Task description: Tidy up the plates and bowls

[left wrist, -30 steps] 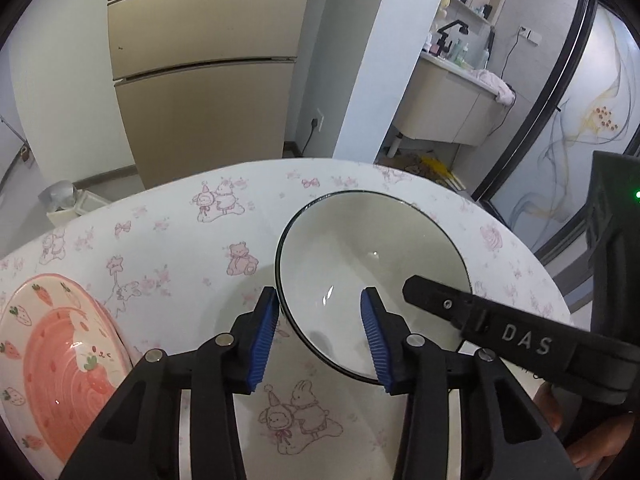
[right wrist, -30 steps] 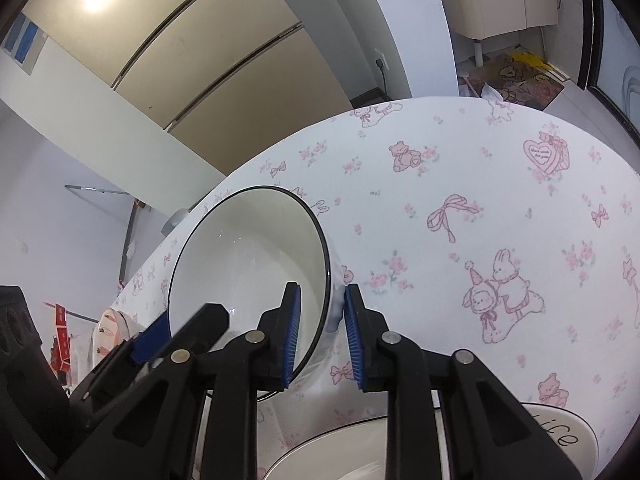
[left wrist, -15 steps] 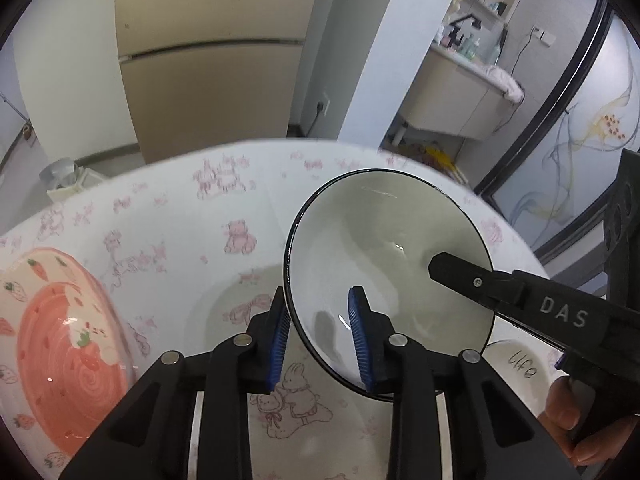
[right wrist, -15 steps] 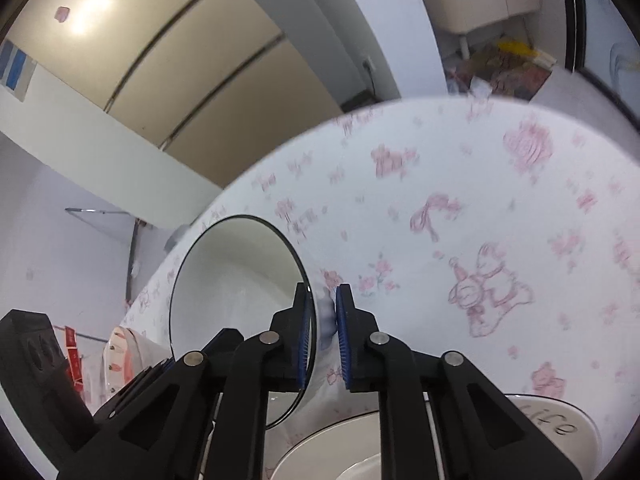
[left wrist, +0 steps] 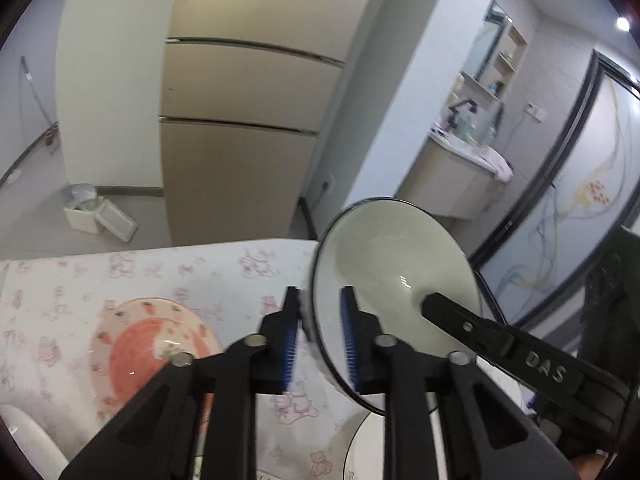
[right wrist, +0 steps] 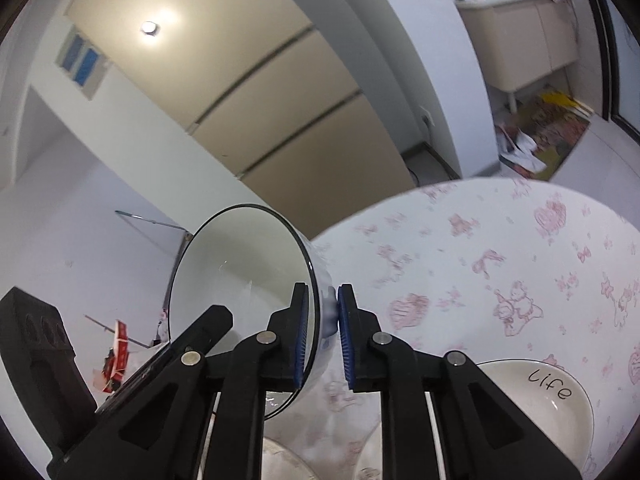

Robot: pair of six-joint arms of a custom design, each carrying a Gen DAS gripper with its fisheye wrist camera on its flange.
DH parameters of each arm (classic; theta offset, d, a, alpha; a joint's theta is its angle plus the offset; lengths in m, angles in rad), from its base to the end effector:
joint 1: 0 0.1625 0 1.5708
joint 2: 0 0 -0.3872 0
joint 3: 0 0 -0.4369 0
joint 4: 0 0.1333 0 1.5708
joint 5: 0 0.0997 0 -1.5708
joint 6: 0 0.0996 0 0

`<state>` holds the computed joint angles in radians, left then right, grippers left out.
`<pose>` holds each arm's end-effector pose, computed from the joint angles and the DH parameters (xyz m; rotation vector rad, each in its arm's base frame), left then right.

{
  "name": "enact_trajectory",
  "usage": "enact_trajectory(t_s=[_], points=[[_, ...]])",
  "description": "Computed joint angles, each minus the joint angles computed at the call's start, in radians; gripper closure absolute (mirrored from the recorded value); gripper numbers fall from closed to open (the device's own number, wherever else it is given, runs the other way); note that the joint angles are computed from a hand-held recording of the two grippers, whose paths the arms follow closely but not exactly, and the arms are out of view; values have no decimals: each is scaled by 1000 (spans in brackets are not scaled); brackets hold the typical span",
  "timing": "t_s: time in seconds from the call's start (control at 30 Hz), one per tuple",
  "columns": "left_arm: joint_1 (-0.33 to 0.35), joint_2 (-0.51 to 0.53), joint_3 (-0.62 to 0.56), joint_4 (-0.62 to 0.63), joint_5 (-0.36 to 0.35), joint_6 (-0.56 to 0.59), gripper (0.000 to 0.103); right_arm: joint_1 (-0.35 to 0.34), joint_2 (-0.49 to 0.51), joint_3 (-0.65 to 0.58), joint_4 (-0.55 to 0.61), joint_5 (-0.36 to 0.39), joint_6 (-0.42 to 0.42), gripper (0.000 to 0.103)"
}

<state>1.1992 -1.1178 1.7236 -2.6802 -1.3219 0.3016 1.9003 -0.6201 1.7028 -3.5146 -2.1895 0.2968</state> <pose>-0.0935 -0.6746 0.2254 0.8463 2.6935 -0.7379 0.2807 -0.5873 0.0244 -0.3260 -2.5055 1.3384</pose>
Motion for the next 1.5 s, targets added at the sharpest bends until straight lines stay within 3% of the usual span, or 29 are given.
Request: enact_trajectory(t_s=[0.3, 0.43, 0.5, 0.67, 0.8, 0.93, 1.03, 1.13, 1.5], points=[[-15, -59, 37, -60, 60, 36, 90, 47, 34, -34, -34, -26, -60, 88], [-16, -80, 22, -30, 58, 56, 90, 67, 59, -61, -49, -46, -90, 88], [-4, -97, 12, -3, 34, 51, 90, 71, 62, -63, -56, -33, -94, 88], [3, -151, 53, -39, 71, 79, 90, 71, 65, -63, -40, 64, -97, 88], [37, -177, 43, 3, 62, 65, 90, 104, 111, -116, -15, 33, -146, 88], [67, -192, 54, -26, 50, 97, 90, 107, 178, -164, -110, 63, -184, 88], [81, -183, 58, -71, 52, 101, 90, 115, 230, -228, -71, 24, -230, 88], [94, -155, 35, -69, 53, 100, 90, 107, 261, -261, -35, 9, -226, 88], [133, -50, -53, 20, 127, 77, 90, 60, 289, -282, 61, 33, -175, 88]])
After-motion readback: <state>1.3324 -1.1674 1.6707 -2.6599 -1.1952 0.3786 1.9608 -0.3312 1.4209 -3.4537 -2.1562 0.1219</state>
